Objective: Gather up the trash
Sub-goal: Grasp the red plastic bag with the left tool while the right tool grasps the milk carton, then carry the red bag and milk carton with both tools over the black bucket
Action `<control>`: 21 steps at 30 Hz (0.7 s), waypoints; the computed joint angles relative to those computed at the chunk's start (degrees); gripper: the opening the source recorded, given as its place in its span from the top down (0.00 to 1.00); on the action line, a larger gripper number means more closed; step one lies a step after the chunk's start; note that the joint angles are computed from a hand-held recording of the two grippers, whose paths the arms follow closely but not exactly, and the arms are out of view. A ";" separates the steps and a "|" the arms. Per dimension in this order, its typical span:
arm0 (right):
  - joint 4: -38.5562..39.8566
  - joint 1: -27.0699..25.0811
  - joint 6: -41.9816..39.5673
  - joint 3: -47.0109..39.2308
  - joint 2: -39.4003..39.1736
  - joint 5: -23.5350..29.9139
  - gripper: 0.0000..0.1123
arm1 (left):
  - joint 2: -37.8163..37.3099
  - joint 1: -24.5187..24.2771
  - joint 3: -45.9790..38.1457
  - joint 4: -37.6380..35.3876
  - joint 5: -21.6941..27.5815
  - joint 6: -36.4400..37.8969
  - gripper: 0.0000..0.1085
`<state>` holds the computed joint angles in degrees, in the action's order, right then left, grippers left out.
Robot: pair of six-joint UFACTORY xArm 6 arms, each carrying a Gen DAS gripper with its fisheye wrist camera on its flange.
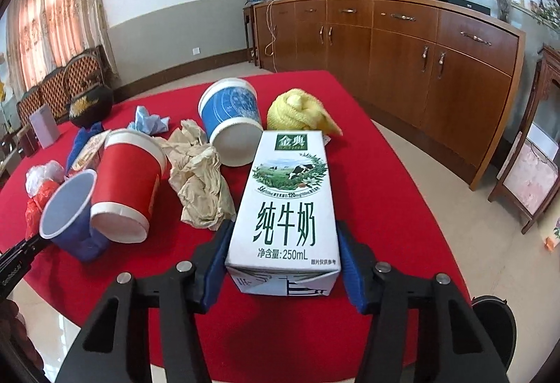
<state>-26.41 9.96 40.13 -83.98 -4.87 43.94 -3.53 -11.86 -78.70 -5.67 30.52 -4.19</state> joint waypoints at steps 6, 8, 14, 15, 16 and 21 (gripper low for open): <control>-1.61 0.49 1.46 2.78 -3.67 -0.61 0.50 | -2.13 0.35 1.35 1.41 -1.70 -0.39 0.87; -1.91 0.61 1.61 3.37 -4.53 -0.73 0.50 | -2.86 0.31 1.95 2.08 -2.07 -0.66 0.87; -3.45 1.00 2.57 4.74 -7.10 -0.72 0.50 | -5.26 0.21 3.38 3.78 -3.03 -1.18 0.87; -3.78 1.12 2.78 5.03 -7.64 -0.66 0.50 | -5.89 0.16 3.87 3.88 -3.17 -1.11 0.87; -4.06 1.25 2.93 5.38 -8.29 -0.60 0.50 | -6.63 0.00 4.34 3.90 -3.40 -1.12 0.87; -6.00 2.08 4.05 7.58 -12.31 0.48 0.50 | -9.65 -1.33 5.82 2.78 -3.79 -0.21 0.87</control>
<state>-32.42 12.04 44.19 -76.40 -17.18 44.43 -13.18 -13.19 -72.87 -2.88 26.73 -4.40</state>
